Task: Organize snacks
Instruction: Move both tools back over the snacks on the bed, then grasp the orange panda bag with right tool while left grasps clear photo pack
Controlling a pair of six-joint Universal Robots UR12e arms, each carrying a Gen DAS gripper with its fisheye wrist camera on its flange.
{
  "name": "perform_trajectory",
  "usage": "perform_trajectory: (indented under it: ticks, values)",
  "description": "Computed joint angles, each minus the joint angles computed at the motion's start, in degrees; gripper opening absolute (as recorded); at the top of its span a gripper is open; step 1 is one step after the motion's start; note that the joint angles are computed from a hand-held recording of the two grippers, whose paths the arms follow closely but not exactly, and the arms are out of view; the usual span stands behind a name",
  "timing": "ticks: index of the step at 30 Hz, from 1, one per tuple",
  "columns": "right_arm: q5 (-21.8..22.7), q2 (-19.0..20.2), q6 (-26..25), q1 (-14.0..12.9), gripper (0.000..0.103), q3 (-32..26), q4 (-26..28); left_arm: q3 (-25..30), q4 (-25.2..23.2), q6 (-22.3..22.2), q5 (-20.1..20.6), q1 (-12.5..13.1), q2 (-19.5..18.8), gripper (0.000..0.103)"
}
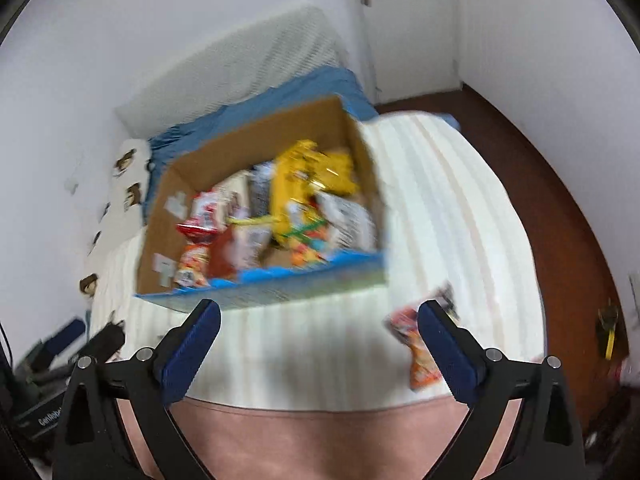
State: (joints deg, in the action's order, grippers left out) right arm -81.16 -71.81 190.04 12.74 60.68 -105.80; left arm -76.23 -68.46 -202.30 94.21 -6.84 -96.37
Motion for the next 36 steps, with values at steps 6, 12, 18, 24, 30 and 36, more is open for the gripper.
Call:
perform_trajectory:
  ticks: [6, 12, 18, 24, 30, 36]
  values:
    - [-1.43, 1.0, -0.21, -2.83, 0.101, 2.42, 4.98, -1.79, -3.31, -2.21, -1.16, -1.06, -1.16, 0.103]
    - [-1.14, 3.63, -5.44, -3.21, 0.101, 3.1, 8.69, -2.67, -5.59, -2.51, -1.1, -1.47, -2.13, 0.103]
    - [-2.43, 3.55, -3.47, -2.54, 0.058, 5.86, 7.49, -4.1, -6.91, -3.12, -1.86, -0.56, -1.62, 0.103]
    - [1.35, 1.56, -5.01, -0.68, 0.055, 8.02, 4.57, -5.51, -7.93, -6.29, -0.84, 2.34, 0.19, 0.103]
    - [7.0, 2.12, -3.93, 1.7, 0.055, 7.73, 4.85, -6.79, -10.21, -9.6, -1.93, 7.58, 1.24, 0.103]
    - [8.31, 3.37, -3.11, 3.22, 0.055, 6.85, 6.49, -5.3, -13.9, -3.71, -6.45, 9.64, -1.52, 0.103]
